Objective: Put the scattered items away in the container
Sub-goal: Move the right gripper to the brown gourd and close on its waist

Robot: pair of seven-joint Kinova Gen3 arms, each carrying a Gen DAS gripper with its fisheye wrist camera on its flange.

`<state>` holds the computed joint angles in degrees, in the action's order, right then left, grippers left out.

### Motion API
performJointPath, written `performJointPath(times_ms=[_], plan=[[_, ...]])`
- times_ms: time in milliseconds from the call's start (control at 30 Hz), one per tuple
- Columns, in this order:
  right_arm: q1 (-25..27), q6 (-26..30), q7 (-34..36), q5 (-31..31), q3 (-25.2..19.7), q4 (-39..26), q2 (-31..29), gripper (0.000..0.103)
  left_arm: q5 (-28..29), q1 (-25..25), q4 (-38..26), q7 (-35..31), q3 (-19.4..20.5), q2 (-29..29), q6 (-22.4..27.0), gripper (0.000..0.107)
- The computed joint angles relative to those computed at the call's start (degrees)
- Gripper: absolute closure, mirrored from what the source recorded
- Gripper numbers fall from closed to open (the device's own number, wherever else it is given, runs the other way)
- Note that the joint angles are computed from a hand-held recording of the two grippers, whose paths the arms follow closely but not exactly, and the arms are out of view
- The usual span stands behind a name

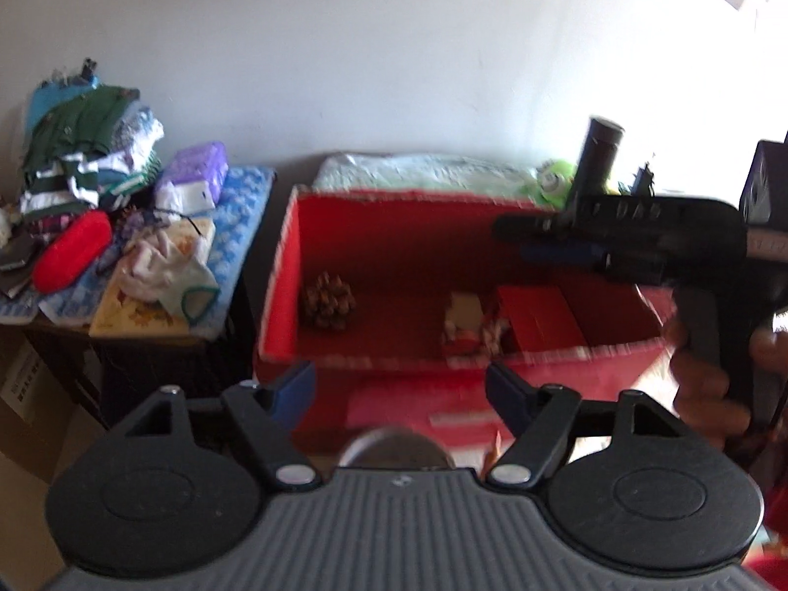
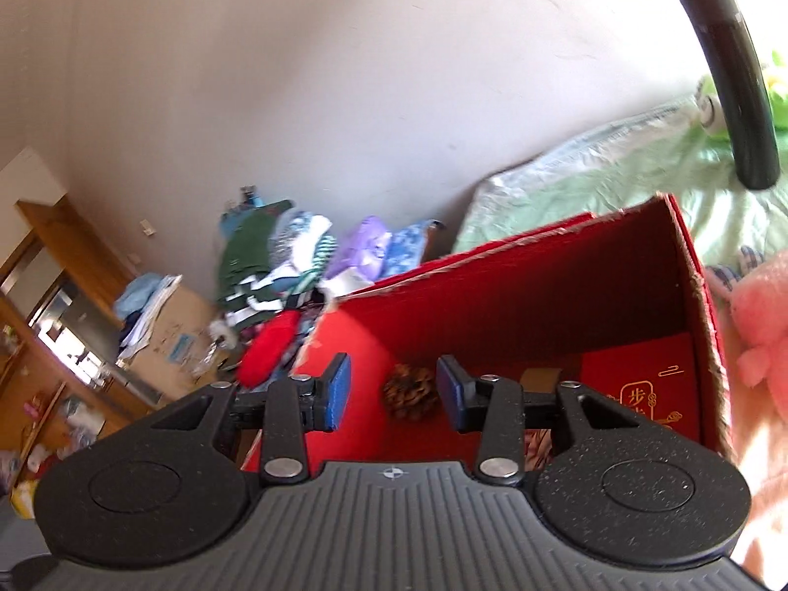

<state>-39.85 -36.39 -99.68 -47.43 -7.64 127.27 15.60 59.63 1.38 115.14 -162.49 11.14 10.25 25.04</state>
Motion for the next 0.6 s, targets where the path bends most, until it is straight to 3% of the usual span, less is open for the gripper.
performJointPath(times_ms=[133,233,333,467,600], plan=[[-1.5,1.1,4.2,1.6,-1.2,2.9,-3.1,0.059,-4.8,-2.0,0.3,1.0,-2.1,0.0,8.9,0.03],[-3.1,2.6,7.4,2.9,-1.5,4.4,-4.1,0.058,-9.9,-2.0,0.0,5.2,-2.1,0.9,11.7,0.029],[0.2,7.4,3.9,9.5,-4.2,4.6,-3.6,0.058,-15.8,0.7,-2.3,12.0,-4.5,3.6,15.6,0.028],[-0.5,16.4,1.0,12.9,-1.9,2.5,-2.2,0.059,-18.6,-0.5,-3.9,17.2,-2.6,6.6,17.9,0.028],[7.2,22.5,-7.7,17.3,-7.1,0.5,0.0,0.059,-18.9,-0.4,-3.8,17.9,-1.0,8.2,16.8,0.028]])
